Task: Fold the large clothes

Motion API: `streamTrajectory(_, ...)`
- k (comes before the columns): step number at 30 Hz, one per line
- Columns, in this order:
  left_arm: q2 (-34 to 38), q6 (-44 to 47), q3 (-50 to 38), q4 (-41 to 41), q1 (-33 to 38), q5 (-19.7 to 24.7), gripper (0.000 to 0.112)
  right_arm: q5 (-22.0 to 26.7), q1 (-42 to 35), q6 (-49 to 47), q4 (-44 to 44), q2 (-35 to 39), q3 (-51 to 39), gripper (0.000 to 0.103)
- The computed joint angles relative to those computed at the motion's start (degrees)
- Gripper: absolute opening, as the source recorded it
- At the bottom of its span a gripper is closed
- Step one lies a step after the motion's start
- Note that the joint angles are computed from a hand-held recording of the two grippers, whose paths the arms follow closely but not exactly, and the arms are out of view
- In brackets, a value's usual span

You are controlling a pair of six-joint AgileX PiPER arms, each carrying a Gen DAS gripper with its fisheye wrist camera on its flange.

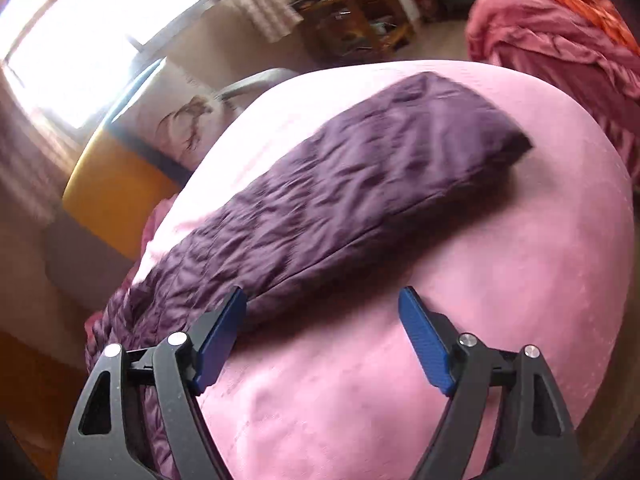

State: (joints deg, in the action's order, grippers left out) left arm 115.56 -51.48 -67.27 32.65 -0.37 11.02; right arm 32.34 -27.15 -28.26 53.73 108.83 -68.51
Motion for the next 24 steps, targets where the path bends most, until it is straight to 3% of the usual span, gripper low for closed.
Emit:
streamTrajectory(1, 0.0, 0.0, 0.1, 0.0, 0.0, -0.1, 0.099, 1.1, -2.2, 0.8, 1.3, 1.4, -1.7, 0.065)
streamTrajectory(3, -0.1, -0.1, 0.1, 0.1, 0.0, -0.2, 0.099, 3.6, -4.9, 5.5, 0.3, 4.7, -6.6, 0.045)
streamTrajectory(4, 0.0, -0.1, 0.2, 0.0, 0.1, -0.3, 0.099, 4.3, -5.1, 8.9, -2.0, 6.1, -9.5, 0.038)
streamTrajectory(6, 0.0, 0.1, 0.1, -0.2, 0.0, -0.3, 0.099, 5.1, -4.7, 16.1, -9.0, 8.6, -14.7, 0.015)
streamTrajectory(7, 0.0, 0.1, 0.2, -0.1, 0.1, -0.4, 0.099, 5.0, -4.1, 19.9, -13.2, 9.2, -16.8, 0.012)
streamTrajectory(11, 0.1, 1.0, 0.3, -1.1, 0.4, -1.0, 0.099, 4.5, -1.9, 27.5, -22.0, 8.0, -19.7, 0.005)
streamTrajectory(18, 0.4, -1.0, -0.2, 1.0, 0.0, -0.1, 0.099, 3.7, 8.1, 10.3, -12.1, 1.5, -18.7, 0.004)
streamTrajectory(24, 0.4, -1.6, -0.2, 1.4, -0.2, -0.1, 0.099, 4.1, 23.9, 9.6, -15.1, 1.3, -22.8, 0.004)
